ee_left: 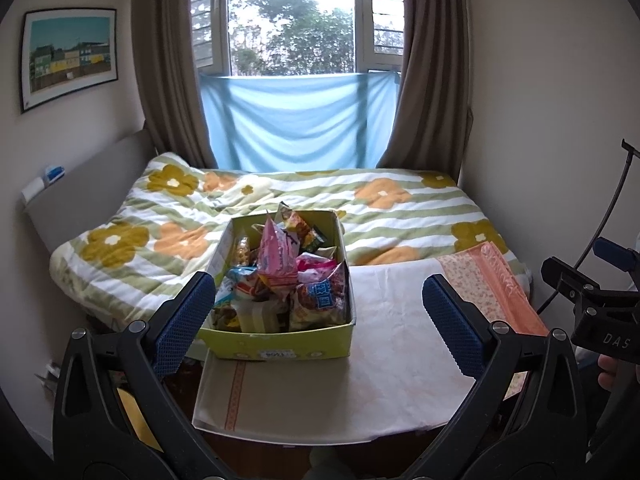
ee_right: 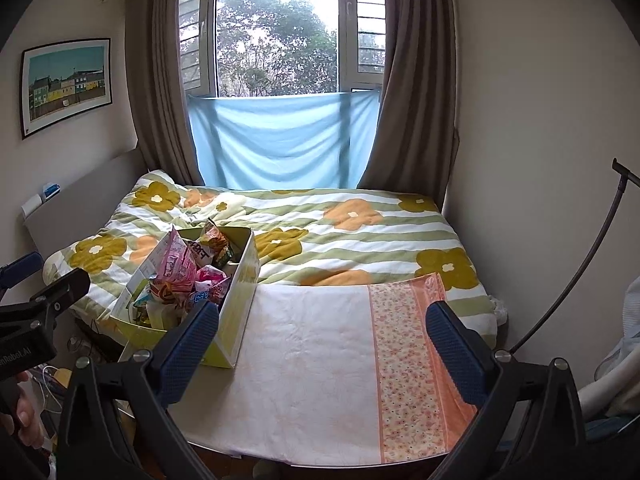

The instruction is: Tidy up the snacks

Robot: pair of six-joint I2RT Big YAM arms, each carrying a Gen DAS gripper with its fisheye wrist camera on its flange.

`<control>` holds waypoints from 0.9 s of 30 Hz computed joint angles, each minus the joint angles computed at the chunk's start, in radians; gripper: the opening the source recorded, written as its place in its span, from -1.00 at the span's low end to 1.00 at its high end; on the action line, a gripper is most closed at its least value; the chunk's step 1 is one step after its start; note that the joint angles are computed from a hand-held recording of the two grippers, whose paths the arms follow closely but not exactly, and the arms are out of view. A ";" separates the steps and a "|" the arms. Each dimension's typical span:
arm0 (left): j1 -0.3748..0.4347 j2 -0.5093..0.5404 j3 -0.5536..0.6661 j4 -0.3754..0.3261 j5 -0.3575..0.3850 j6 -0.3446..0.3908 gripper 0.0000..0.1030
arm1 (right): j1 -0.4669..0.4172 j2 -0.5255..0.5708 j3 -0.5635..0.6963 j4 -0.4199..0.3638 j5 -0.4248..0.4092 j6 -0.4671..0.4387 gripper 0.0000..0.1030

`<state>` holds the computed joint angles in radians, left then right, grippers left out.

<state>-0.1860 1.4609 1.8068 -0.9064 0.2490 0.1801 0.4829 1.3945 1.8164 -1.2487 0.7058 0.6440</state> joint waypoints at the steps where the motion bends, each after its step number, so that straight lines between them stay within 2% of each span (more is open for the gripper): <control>1: 0.000 -0.001 -0.001 0.000 0.000 0.001 0.99 | 0.000 0.000 0.000 0.000 0.000 0.000 0.99; 27: 0.015 0.010 0.007 -0.002 -0.004 0.006 0.99 | 0.010 0.020 0.026 -0.028 0.007 0.031 0.99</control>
<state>-0.1709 1.4706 1.8140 -0.9082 0.2448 0.1858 0.4930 1.4150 1.8426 -1.2769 0.7125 0.6746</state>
